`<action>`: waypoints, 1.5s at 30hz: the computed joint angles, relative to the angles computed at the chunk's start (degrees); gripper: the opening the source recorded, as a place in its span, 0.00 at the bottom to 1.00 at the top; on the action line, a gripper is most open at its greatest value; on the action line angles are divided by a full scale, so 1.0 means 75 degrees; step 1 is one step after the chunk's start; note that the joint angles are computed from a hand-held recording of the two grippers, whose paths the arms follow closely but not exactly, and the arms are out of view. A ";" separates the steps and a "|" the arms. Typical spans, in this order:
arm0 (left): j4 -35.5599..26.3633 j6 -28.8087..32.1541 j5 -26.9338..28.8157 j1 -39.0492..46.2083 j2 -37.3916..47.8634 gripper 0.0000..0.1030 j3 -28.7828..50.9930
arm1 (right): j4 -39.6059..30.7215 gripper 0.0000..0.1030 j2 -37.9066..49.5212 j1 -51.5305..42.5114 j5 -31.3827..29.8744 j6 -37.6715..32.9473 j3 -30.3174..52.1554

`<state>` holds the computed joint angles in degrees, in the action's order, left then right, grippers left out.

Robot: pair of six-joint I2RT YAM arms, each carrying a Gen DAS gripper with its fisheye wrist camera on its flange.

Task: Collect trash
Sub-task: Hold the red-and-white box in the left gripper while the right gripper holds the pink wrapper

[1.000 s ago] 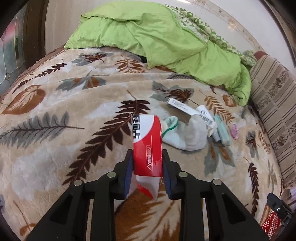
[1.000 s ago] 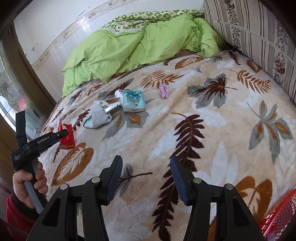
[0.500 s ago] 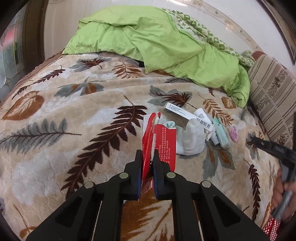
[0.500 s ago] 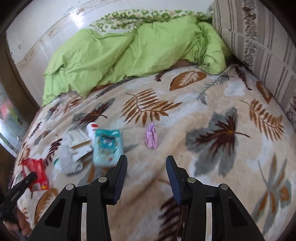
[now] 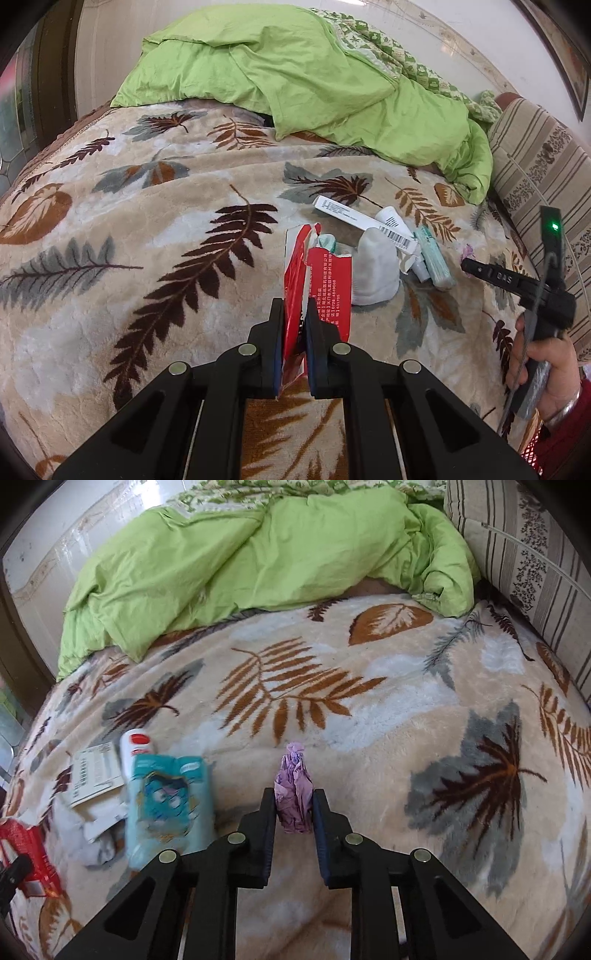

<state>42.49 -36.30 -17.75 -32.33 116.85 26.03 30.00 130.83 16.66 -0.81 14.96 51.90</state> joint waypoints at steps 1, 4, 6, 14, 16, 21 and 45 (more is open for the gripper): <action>0.0009 0.0015 -0.0042 -0.0071 -0.0023 0.09 -0.0011 | 0.0286 0.19 -0.0207 0.0079 0.0025 0.0068 -0.0384; 0.0040 -0.0011 -0.0157 -0.0291 -0.0106 0.09 -0.0082 | 0.1210 0.19 -0.0820 0.0454 0.0109 0.0331 -0.1641; 0.0001 -0.0047 -0.0347 -0.0520 -0.0179 0.09 -0.0131 | 0.1870 0.19 -0.1207 0.0856 0.0437 0.0389 -0.2510; -0.0131 -0.0459 -0.1096 -0.1523 -0.0724 0.09 -0.0545 | 0.2418 0.19 -0.2327 0.1972 0.1332 0.0693 -0.3866; -0.0190 -0.0655 -0.1300 -0.1785 -0.0944 0.09 -0.0717 | 0.2442 0.19 -0.2457 0.2093 0.1303 0.0928 -0.4047; -0.0656 -0.1489 -0.1906 -0.2653 -0.1175 0.09 -0.0978 | 0.2717 0.19 -0.2781 0.2837 0.1765 0.1309 -0.4643; -0.6191 -0.5494 -0.4713 -0.5890 -0.2041 0.09 -0.0175 | 0.2733 0.20 -0.4781 0.5336 0.3466 0.2466 -0.6451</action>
<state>-3.94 -77.51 -53.10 -76.51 101.55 24.72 50.50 94.98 56.68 25.19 33.45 3.51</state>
